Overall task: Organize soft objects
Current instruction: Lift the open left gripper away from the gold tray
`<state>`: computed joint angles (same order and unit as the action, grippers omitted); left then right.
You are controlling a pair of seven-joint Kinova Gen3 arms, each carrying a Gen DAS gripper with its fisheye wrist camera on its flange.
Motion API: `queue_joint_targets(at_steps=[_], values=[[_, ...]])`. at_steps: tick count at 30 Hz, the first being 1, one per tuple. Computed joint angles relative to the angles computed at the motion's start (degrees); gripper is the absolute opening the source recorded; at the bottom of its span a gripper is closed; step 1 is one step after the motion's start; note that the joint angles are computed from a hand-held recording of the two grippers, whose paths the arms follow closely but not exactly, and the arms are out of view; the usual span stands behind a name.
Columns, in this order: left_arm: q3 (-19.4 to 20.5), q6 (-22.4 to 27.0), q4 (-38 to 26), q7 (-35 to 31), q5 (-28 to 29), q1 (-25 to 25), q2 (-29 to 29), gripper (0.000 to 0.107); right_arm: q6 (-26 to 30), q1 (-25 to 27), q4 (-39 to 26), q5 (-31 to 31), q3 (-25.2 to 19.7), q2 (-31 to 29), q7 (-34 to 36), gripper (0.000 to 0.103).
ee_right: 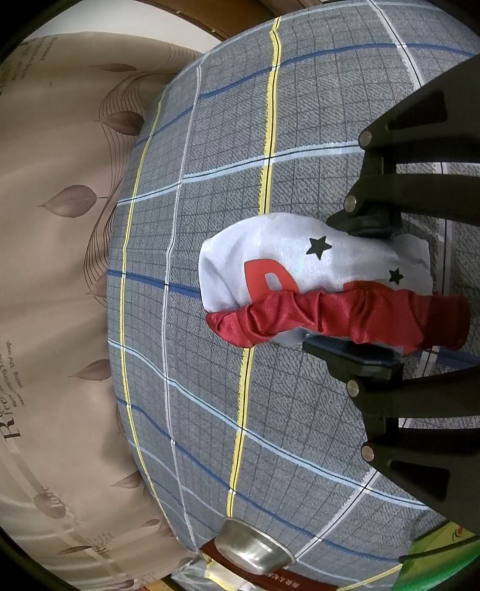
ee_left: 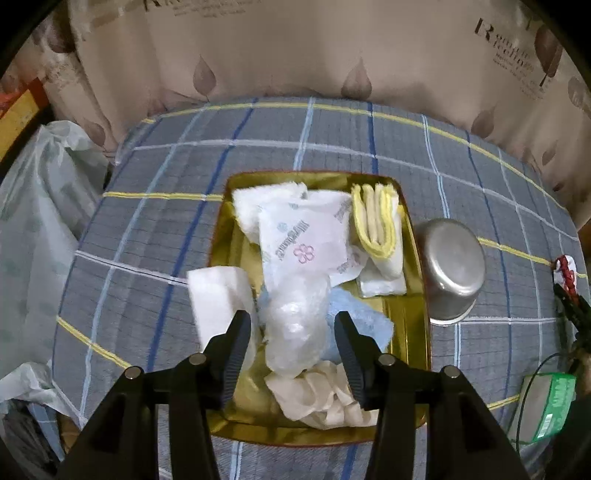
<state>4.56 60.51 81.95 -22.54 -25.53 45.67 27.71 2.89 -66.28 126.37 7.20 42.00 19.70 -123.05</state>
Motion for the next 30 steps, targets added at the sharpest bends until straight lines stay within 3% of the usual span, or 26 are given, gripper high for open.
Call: queue_joint_targets(at_steps=[9, 21, 26, 30], values=[[-0.80, 5.77, 3.08, 9.87, -10.60, 6.75, -3.15, 0.048, -0.13, -0.13, 0.03, -0.46, 0.10, 0.20, 0.24, 0.043], [2.92, 3.05, 13.00, 20.88, -13.64, 5.74, -7.58, 0.048, 6.02, 2.50, -3.57, 2.94, -3.12, 0.48, -4.82, 0.043], [3.35, 3.10, 14.55, 24.55, -16.21, 6.20, -7.54, 0.048, 8.56, 4.98, -4.83, 5.51, -6.10, -0.47, -7.88, 0.047], [3.41, 4.50, 14.51, 26.96, -18.16, 6.83, -6.80, 0.048, 10.19, 3.14, -4.99, 8.68, -4.94, -0.99, -12.47, 0.052]])
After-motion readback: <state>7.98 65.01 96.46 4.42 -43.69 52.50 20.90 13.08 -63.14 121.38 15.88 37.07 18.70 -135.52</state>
